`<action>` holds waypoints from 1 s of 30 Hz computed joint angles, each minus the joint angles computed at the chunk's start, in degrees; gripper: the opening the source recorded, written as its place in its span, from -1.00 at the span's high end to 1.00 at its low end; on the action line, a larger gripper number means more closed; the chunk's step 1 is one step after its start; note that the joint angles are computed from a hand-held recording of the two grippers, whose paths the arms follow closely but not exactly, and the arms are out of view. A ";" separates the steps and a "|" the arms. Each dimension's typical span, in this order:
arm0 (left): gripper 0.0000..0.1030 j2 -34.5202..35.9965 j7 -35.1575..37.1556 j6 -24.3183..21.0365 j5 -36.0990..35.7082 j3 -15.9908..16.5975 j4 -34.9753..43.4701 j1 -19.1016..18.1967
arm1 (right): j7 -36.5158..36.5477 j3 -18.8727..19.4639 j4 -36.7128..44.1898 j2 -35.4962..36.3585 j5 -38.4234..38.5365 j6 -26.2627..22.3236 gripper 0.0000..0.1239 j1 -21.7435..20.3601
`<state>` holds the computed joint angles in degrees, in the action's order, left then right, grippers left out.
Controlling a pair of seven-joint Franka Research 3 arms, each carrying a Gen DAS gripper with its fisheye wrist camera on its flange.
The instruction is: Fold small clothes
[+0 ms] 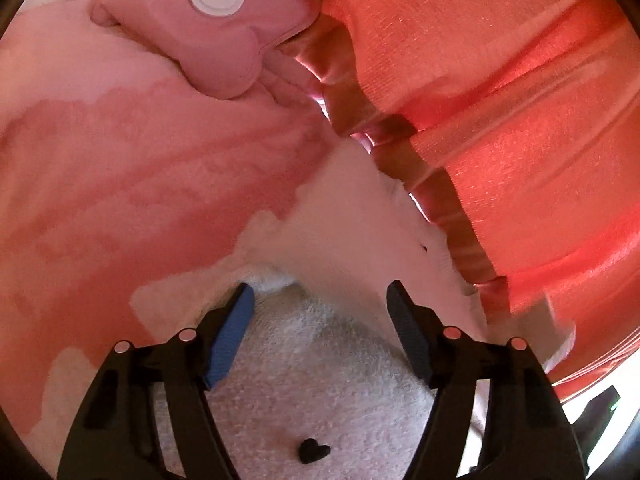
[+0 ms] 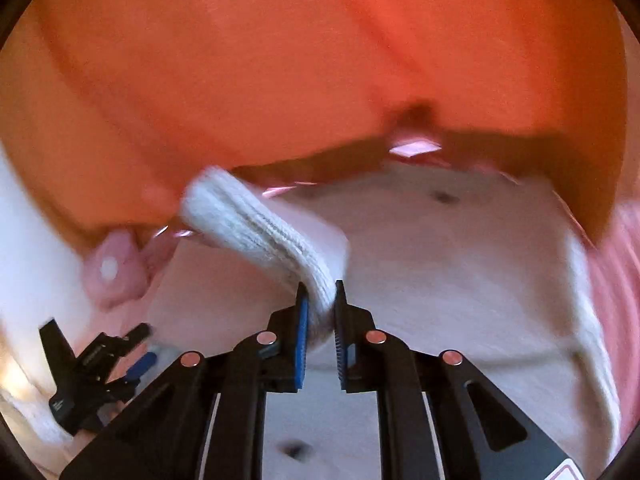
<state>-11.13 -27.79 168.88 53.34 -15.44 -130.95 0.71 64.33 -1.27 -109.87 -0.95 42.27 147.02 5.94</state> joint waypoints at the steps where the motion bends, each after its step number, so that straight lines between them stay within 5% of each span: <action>1: -0.28 0.11 -0.20 0.65 -0.23 0.14 -0.10 -0.02 | 1.34 -0.56 -0.89 0.27 -1.63 0.07 0.70 -0.61; 4: -0.28 -0.24 -0.77 0.70 -0.05 -0.15 -0.07 0.07 | 2.91 -1.73 -1.77 1.66 -0.53 -3.17 0.53 -2.46; 6: -0.28 -0.68 -4.23 3.31 1.88 -0.73 -0.28 1.27 | 0.51 -2.16 -0.52 2.36 7.06 -6.84 0.42 -3.79; 8: -0.29 -0.51 -9.12 7.01 4.29 -1.71 -0.17 3.27 | -0.13 -2.02 -0.27 2.21 9.97 -6.58 0.13 -4.34; 13: -0.30 2.55 -12.60 13.72 5.41 -2.94 0.86 5.46 | 3.19 -2.27 -0.28 2.37 12.19 -7.83 0.07 -5.28; 18: -0.19 2.97 -15.09 12.94 8.65 -3.94 1.03 7.39 | 4.07 -2.35 1.14 4.06 15.70 -10.12 0.08 -6.58; 19: -0.14 2.68 -15.55 12.40 9.06 -3.75 1.05 7.30 | 4.31 -2.19 1.65 4.56 15.26 -9.98 0.09 -6.60; 21: 0.02 2.12 -14.31 10.08 8.58 -2.71 0.92 6.32 | 5.91 -1.62 3.37 6.05 9.68 -7.84 0.44 -5.86; 22: 0.27 2.17 -10.24 9.09 4.95 -1.02 0.51 4.37 | 7.02 -1.33 4.34 6.72 6.16 -7.12 0.88 -5.40; 25: 0.70 2.41 -4.56 6.63 -0.25 0.67 0.08 2.09 | -5.34 0.71 6.72 5.20 15.69 -5.37 0.87 -5.76; 28: 0.72 2.48 -0.62 3.55 -2.34 0.86 0.60 0.77 | -26.13 0.12 6.63 1.07 34.59 -7.61 0.89 -6.06; 30: 0.72 2.62 1.10 1.19 -2.82 0.79 1.29 -0.02 | -24.25 -0.58 7.57 3.16 29.62 -4.07 0.89 -5.25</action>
